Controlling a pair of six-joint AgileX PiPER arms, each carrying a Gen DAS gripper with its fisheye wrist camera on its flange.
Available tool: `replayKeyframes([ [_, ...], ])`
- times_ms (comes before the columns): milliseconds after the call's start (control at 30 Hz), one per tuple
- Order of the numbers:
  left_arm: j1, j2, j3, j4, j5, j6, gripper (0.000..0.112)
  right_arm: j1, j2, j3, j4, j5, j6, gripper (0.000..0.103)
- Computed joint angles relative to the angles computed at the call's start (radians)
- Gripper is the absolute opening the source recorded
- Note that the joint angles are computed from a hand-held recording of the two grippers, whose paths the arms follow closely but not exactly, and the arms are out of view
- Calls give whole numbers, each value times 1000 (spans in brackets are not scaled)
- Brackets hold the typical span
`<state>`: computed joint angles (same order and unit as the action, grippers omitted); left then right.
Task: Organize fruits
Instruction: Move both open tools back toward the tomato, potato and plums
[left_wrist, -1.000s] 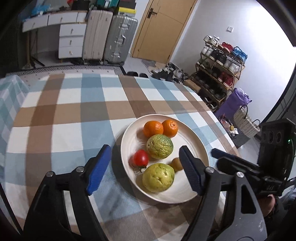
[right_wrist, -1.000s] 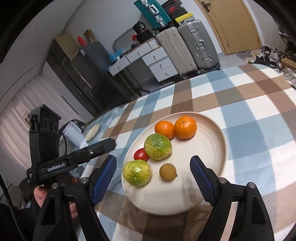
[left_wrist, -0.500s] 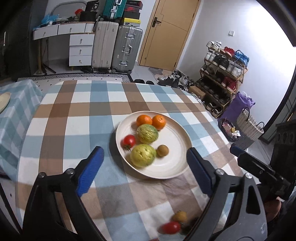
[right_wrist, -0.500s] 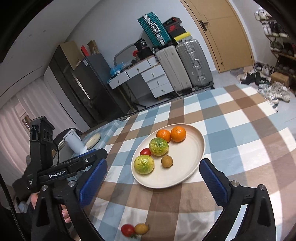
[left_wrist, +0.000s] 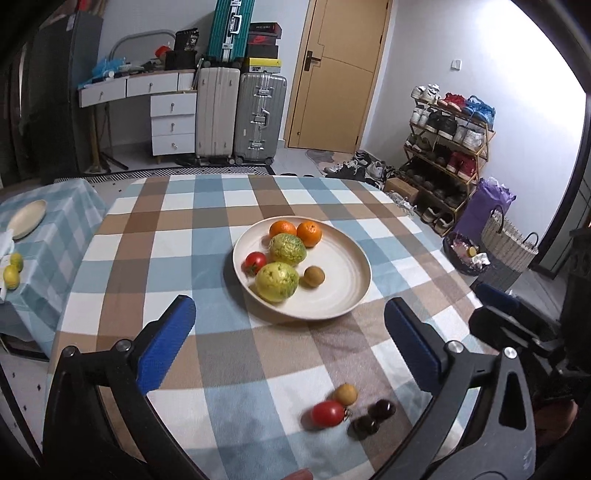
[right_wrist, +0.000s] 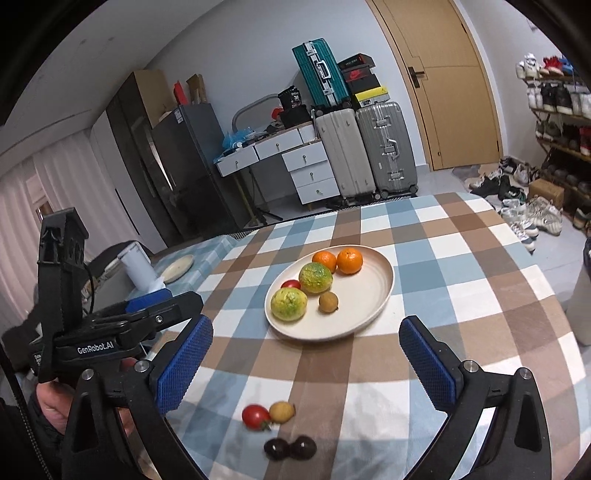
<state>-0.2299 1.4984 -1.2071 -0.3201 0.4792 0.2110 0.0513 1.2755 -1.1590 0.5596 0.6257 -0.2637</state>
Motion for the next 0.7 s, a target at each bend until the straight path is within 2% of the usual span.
replayKeyframes([
  [167, -26, -74, 113, 59, -24, -63, 102, 66, -77, 60, -169, -41, 130, 103],
  [433, -30, -72, 220, 3, -49, -16, 102, 168, -153, 142, -410, -68, 338, 103],
  [700, -61, 6, 252, -21, -84, 35, 102, 157, -178, 194, -392, -67, 332, 103],
])
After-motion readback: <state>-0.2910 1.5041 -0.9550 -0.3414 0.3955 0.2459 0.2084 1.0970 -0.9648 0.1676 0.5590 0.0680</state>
